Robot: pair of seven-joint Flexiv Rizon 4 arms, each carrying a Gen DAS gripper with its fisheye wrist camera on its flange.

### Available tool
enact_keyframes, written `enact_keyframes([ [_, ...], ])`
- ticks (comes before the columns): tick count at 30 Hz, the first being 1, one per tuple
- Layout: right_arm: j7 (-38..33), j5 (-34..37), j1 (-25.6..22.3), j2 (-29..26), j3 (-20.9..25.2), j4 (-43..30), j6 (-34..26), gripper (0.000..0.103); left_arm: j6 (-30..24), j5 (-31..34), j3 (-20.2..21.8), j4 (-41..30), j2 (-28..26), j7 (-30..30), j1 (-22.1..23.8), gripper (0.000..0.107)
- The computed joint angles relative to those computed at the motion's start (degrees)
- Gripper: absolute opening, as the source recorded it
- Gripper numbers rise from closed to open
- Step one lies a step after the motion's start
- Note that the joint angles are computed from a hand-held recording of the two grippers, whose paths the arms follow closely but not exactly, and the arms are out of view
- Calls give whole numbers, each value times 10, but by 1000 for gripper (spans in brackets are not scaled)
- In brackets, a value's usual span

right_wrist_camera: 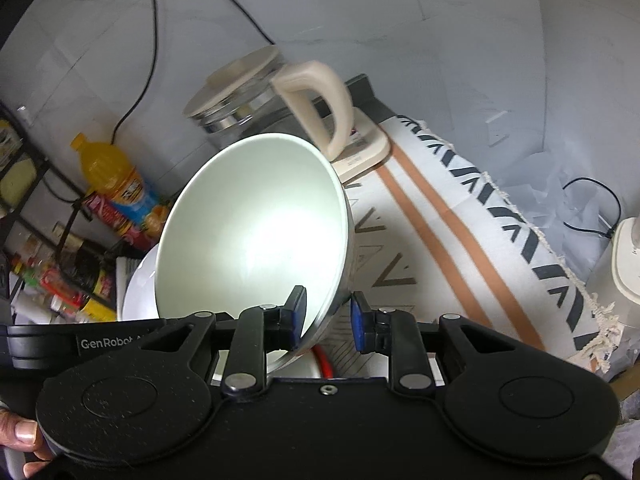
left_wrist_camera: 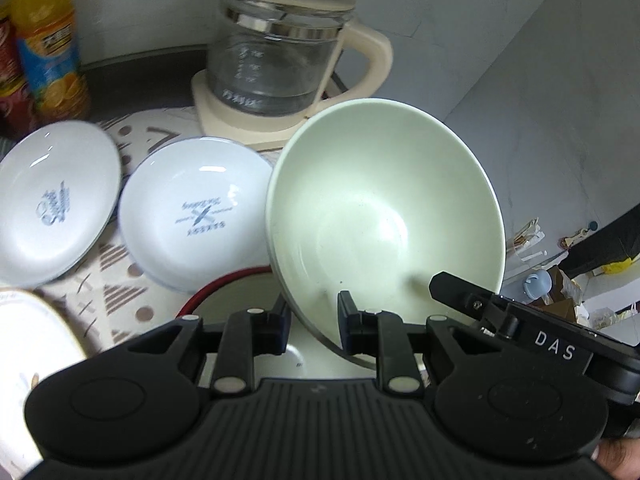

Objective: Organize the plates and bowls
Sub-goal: 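Carry the smaller pale green bowl and stack it into the bowl stack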

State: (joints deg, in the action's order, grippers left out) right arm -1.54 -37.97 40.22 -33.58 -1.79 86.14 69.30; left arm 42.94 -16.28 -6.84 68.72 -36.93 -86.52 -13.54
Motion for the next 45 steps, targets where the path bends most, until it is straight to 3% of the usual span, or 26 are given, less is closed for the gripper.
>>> enact_keyframes([
  [16,-103,63,8,-29,44,-53,-24,24,26,6,17,100,68,-37,18,23],
  [28,-168,110,14,-41,62,-76,-59,25,20,11,19,135,86,-41,25,24],
  [45,-163,131,18,-18,67,-43,-74,30,-16,14,18,146,90,-47,20,24],
])
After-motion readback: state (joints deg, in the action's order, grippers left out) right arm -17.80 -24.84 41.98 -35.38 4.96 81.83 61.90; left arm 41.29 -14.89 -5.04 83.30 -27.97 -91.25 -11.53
